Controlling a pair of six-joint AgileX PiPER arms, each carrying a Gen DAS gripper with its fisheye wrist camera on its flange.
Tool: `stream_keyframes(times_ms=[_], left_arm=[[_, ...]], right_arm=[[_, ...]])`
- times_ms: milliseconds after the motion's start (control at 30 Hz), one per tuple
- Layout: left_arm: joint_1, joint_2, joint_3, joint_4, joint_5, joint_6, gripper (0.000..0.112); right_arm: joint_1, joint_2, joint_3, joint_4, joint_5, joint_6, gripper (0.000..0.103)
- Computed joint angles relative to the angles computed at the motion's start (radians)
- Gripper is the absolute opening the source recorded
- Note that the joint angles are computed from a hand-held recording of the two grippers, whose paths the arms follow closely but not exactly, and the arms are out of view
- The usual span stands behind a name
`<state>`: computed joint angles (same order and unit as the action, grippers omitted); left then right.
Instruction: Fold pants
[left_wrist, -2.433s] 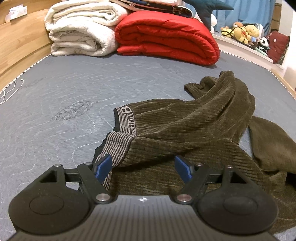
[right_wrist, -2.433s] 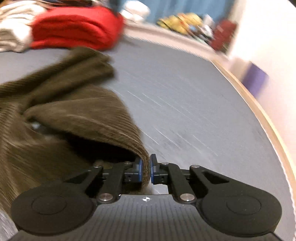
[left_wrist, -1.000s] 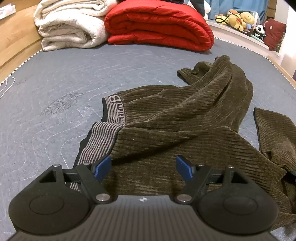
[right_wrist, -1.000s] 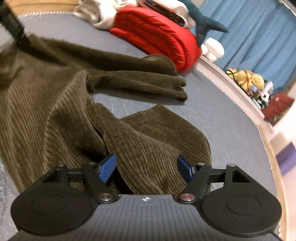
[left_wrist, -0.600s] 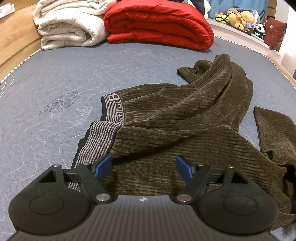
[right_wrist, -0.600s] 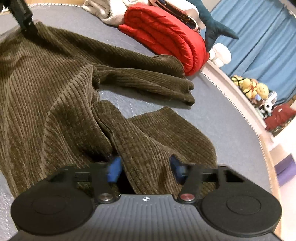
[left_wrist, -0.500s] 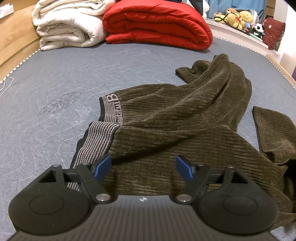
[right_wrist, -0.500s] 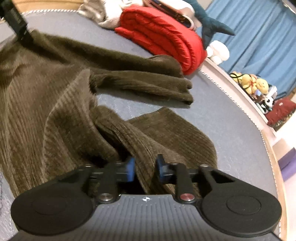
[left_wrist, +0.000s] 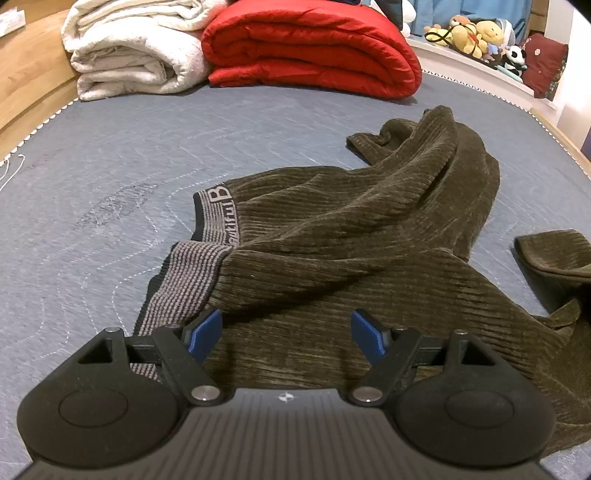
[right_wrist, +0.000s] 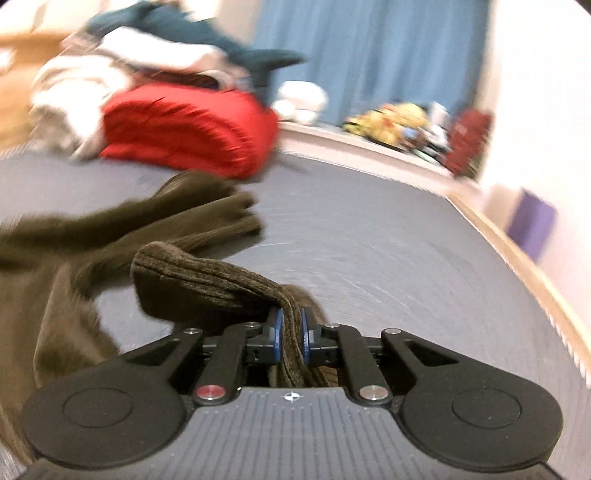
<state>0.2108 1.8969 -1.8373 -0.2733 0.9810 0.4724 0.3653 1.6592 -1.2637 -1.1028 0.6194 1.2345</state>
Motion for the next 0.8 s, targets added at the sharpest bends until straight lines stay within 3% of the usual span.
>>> stream_keyframes(times_ms=[133,267,433,467,533,667,800], left_arm=[[-0.002,-0.01,0.007,-0.017,0.005,0.008,0.082],[-0.014,-0.021,0.032,-0.011,-0.008,0.015,0.082],[-0.032,-0.021,0.045,0.002,-0.008,0.002,0.082],[-0.035,-0.022,0.046,0.003,-0.009,0.001,0.082],[-0.041,-0.025,0.051,0.003,-0.013,0.002,0.082],[-0.054,-0.03,0.065,0.016,-0.025,-0.008,0.082],[-0.058,-0.032,0.074,0.028,-0.032,-0.016,0.082]], right_arm=[[-0.068,-0.076,0.069,-0.011,0.021,0.174,0.009],[-0.143,-0.16,0.152,-0.044,0.205,0.502,0.009],[-0.299,-0.249,0.284,0.079,0.376,0.722,0.0],[-0.347,-0.268,0.314,0.099,0.38,0.744,0.0],[-0.474,-0.298,0.362,0.198,0.266,0.671,0.003],[-0.739,-0.317,0.477,0.526,-0.134,0.363,0.01],[-0.833,-0.256,0.524,0.697,-0.384,0.095,0.038]])
